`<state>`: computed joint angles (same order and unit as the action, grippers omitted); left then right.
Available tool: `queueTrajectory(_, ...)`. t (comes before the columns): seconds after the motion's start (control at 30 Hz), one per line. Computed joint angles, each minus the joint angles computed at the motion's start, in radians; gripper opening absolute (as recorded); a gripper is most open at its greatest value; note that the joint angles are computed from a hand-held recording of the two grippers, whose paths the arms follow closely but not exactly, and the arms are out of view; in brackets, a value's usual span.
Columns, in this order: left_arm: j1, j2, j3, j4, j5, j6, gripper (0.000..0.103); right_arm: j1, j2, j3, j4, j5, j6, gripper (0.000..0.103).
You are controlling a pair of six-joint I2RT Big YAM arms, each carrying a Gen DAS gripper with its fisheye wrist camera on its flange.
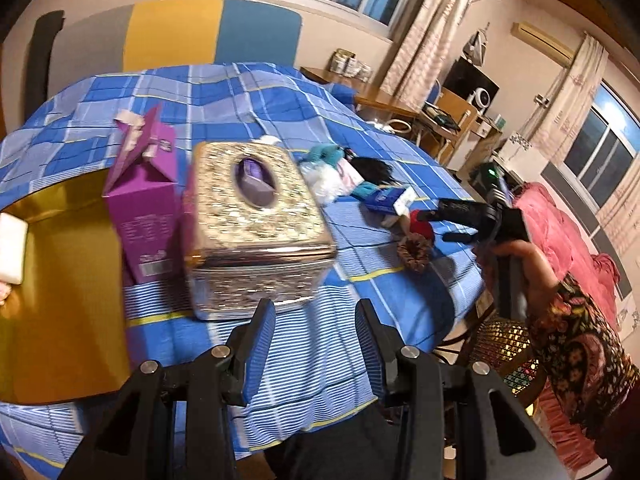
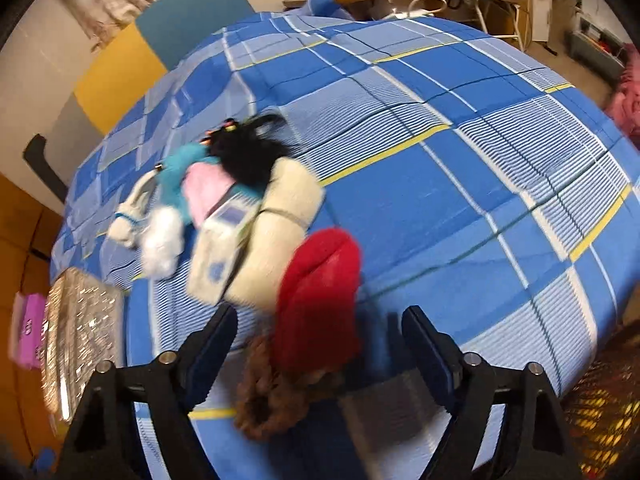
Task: Organize soft objects
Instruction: 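Grasp the red sock with the right tool while the left tool returns to the pile, then grasp the brown satin scrunchie with the left tool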
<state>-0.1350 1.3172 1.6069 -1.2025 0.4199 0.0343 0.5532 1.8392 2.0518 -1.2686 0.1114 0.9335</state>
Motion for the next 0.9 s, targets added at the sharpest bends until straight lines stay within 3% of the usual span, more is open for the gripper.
queueTrajectory(0.2,-0.058,0.011,0.01,-0.004,-0.029,0.009,0.041,-0.002,0.072,0.074,-0.036,-0.059,-0.096,0.057)
queueTrajectory(0.27,-0.075,0.019,0.019,-0.007,-0.038,0.01,0.041,0.005,0.076,0.089,-0.068,-0.031,-0.128,0.032)
queueTrajectory(0.37,-0.105,0.039,0.041,-0.009,-0.052,0.002,0.041,-0.003,0.028,0.021,-0.023,-0.043,-0.081,0.028)
queueTrajectory(0.6,-0.206,0.129,0.13,-0.028,-0.083,0.004,0.041,-0.013,-0.072,-0.081,0.005,0.136,0.043,0.028)
queueTrajectory(0.9,-0.314,0.396,0.381,-0.166,-0.09,0.026,0.041,-0.021,-0.064,-0.074,-0.02,0.117,0.062,0.028)
